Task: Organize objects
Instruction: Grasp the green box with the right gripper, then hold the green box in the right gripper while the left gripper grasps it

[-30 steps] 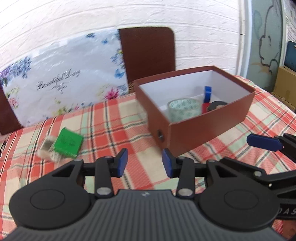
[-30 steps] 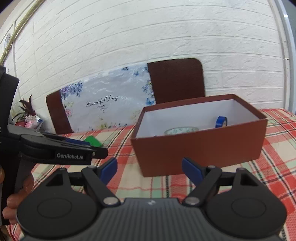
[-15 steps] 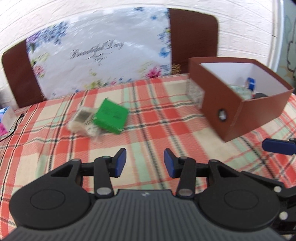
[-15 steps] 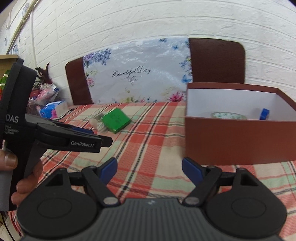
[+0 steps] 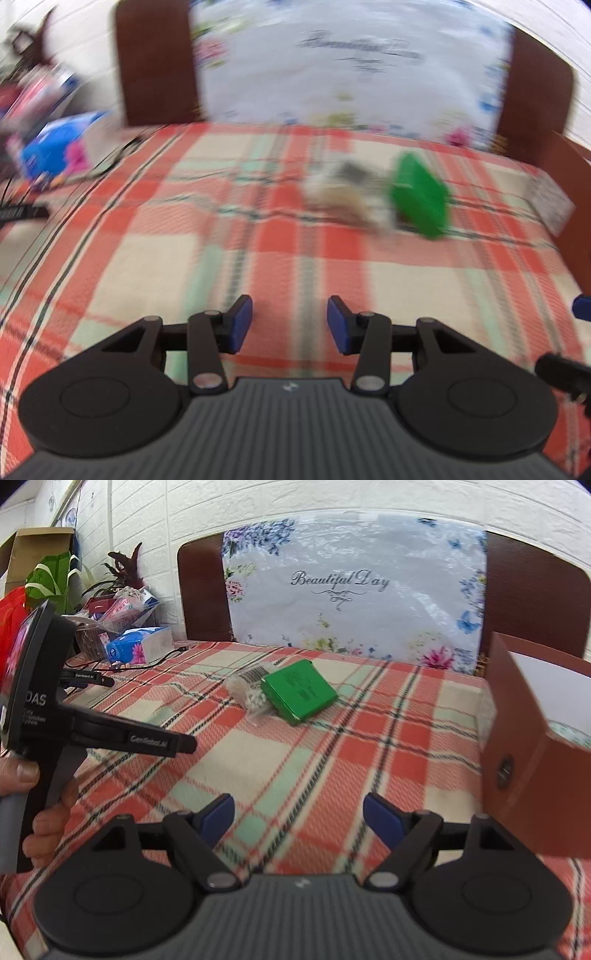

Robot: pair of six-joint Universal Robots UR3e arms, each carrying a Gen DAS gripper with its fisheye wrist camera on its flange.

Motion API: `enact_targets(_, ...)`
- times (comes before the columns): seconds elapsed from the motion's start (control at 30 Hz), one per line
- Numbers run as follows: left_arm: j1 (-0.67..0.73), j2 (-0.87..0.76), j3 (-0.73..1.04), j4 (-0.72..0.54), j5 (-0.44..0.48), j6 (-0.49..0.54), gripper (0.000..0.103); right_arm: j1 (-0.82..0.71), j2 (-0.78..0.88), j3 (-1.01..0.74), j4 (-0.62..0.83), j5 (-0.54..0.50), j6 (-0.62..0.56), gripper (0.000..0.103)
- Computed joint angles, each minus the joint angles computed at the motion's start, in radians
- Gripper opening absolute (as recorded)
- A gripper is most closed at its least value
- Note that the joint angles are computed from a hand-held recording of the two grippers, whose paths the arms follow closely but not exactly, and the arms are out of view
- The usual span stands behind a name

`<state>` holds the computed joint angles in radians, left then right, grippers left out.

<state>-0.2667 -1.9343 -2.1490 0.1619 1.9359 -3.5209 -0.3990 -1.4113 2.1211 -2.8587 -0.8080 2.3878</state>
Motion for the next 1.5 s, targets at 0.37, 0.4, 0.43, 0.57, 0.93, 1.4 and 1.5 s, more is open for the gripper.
enact_targets(0.37, 0.001, -0.138, -0.08, 0.366, 0.036, 0.033, 0.06, 0.28, 0.58, -0.707, -0.115, -0.178, 0.11, 0.091)
enact_targets(0.4, 0.01, -0.14, -0.089, 0.381, 0.023, 0.034, 0.06, 0.29, 0.615, -0.766, -0.08, -0.178, 0.091, 0.093)
enact_targets(0.43, 0.016, -0.142, -0.093, 0.39, 0.015, 0.035, 0.061, 0.297, 0.645, -0.811, -0.057, -0.175, 0.071, 0.094)
enact_targets(0.57, 0.025, -0.148, -0.093, 0.399, 0.002, 0.039, 0.063, 0.304, 0.663, -0.843, 0.02, -0.134, -0.024, 0.067)
enact_targets(0.93, 0.007, -0.153, -0.067, 0.359, 0.029, 0.061, 0.066, 0.11, 0.255, -0.21, -0.056, -0.041, -0.178, 0.067)
enact_targets(1.4, -0.029, 0.02, -0.053, 0.119, -0.095, -0.074, 0.067, -0.534, -0.341, 0.262, 0.47, 0.115, -0.705, 0.088)
enact_targets(1.5, -0.107, 0.035, 0.028, 0.068, -0.214, -0.055, 0.067, -0.592, -0.382, 0.268, 0.598, 0.134, -0.759, 0.088)
